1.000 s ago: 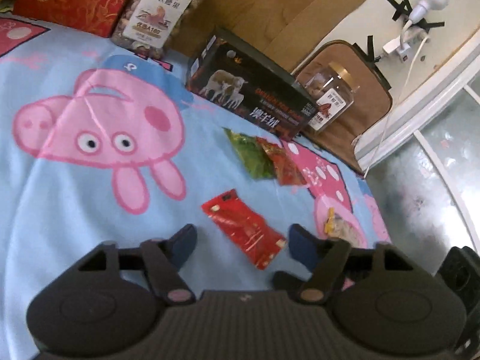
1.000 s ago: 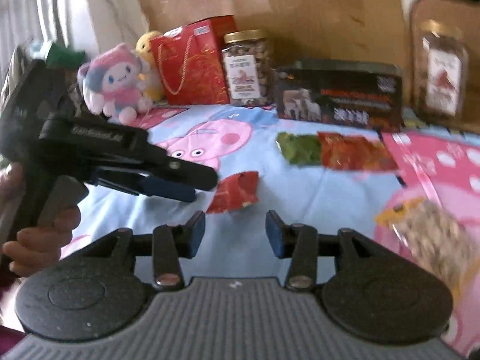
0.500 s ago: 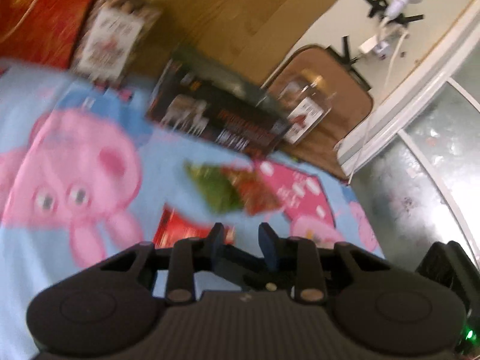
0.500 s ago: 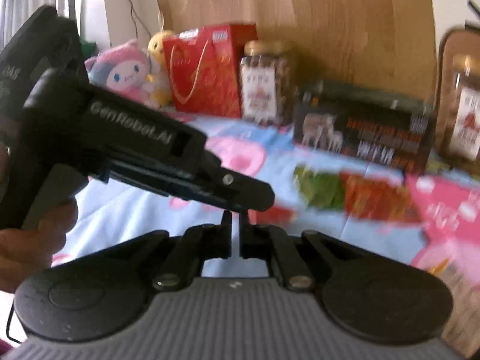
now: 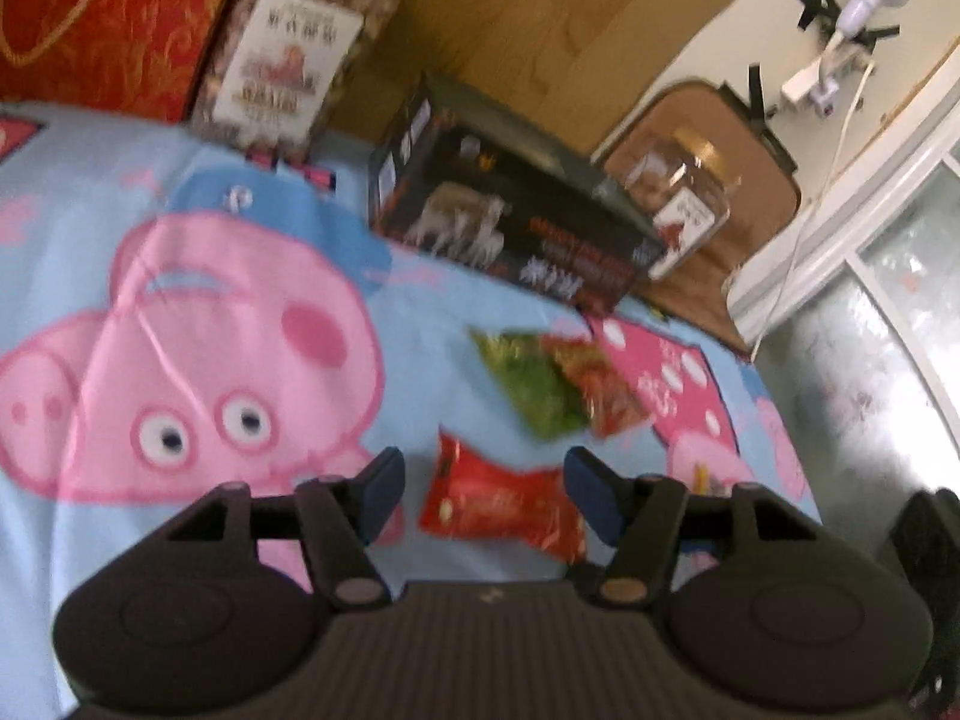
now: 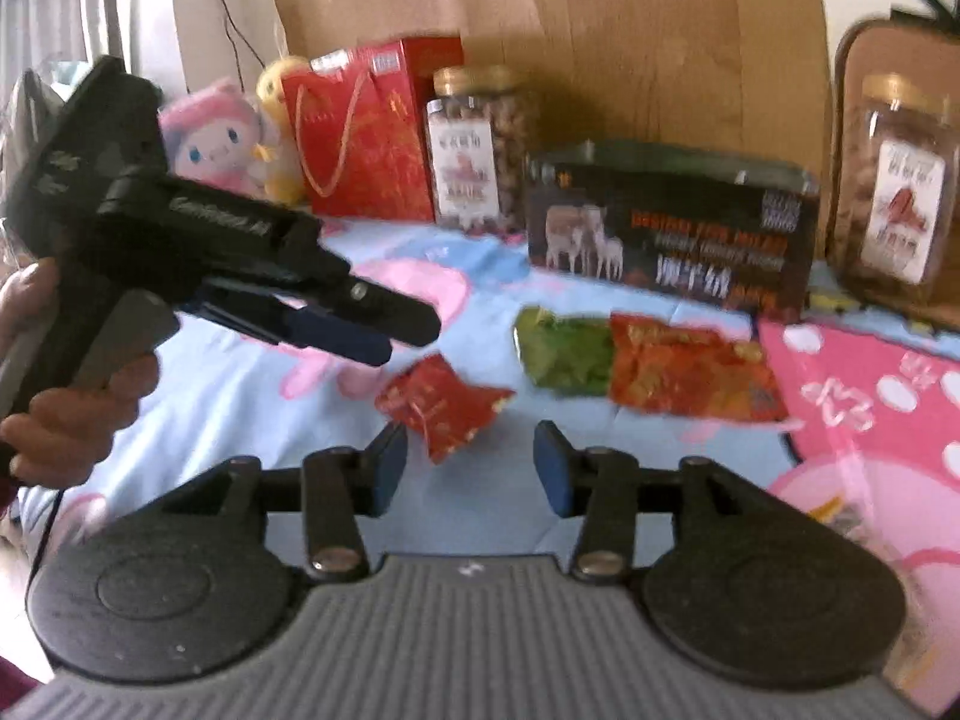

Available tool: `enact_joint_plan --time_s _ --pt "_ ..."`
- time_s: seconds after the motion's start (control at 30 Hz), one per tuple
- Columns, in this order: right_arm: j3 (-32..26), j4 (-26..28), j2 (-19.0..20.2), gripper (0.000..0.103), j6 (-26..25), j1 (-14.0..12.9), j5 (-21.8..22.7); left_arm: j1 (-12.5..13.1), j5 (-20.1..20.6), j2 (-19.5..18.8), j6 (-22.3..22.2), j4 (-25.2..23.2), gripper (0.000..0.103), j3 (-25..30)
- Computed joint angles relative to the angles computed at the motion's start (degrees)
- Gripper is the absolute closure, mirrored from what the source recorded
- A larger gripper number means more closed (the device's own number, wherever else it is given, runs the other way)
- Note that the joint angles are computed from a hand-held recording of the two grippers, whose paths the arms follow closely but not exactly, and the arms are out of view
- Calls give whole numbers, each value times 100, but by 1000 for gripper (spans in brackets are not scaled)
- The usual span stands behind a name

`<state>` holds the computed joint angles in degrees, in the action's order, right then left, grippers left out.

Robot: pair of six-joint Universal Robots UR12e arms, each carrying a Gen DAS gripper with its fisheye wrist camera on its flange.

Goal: Organize snacks
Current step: 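Grasp the red packet with the left gripper and drop it into the black box, then grasp the clear peanut bag with yellow strip with the right gripper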

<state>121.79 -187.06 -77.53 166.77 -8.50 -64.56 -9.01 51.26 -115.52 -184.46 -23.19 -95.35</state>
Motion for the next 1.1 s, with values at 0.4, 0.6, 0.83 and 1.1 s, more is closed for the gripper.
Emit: enact_joint_plan --time_s 0.4,0.6,0.83,1.1 --pt "-463 -720 271 82 224 126 -229 -153 -86 -167 -216 645 60 525" --pt "-1318 -1129 783 81 594 111 -525 -362 440 -841 -632 1054 57 1638" --pt "-2032 -260 1185 60 340 234 -848 -520 1281 -1323 -898 644 57 2375" --pt "-1595 -398 815 52 241 58 -618 -508 1372 -1181 -949 806 56 2103"
